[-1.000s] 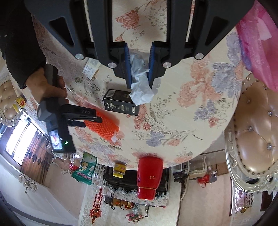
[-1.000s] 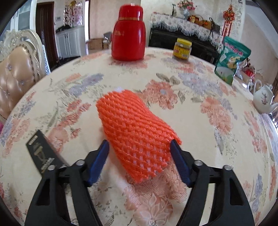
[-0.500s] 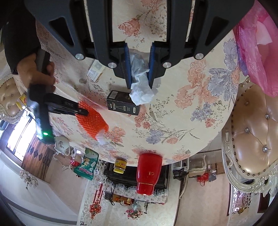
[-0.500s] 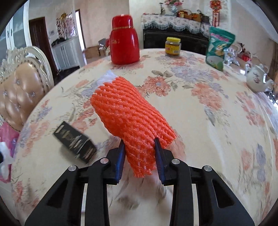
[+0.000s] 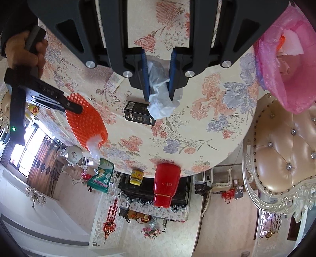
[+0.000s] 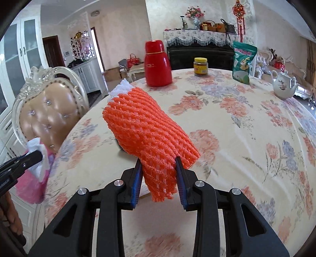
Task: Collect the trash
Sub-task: 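Carry the tissue and orange net with both tools over the pink wastebasket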
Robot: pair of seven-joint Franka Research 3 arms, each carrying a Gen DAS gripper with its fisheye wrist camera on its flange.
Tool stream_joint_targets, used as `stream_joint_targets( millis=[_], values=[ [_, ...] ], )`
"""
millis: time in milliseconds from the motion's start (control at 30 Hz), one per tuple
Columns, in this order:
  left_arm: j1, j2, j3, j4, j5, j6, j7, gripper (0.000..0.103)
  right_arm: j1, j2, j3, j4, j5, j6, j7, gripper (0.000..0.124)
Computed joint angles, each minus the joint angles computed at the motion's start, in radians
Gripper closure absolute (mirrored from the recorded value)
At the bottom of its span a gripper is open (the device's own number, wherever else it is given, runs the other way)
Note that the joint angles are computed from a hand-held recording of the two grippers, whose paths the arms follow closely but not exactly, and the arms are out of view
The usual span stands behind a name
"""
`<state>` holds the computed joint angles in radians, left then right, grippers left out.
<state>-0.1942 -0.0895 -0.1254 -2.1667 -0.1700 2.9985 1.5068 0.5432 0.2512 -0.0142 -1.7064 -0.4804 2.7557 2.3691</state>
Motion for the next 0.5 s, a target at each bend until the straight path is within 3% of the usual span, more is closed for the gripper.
stream_joint_targets(
  millis=[500],
  values=[
    [0.016,-0.11,0.039,-0.102,0.103,0.036,-0.092,0.086,0.052,-0.043,0.035,-0.007,-0.196,-0.05,0.159,0.093]
  ],
)
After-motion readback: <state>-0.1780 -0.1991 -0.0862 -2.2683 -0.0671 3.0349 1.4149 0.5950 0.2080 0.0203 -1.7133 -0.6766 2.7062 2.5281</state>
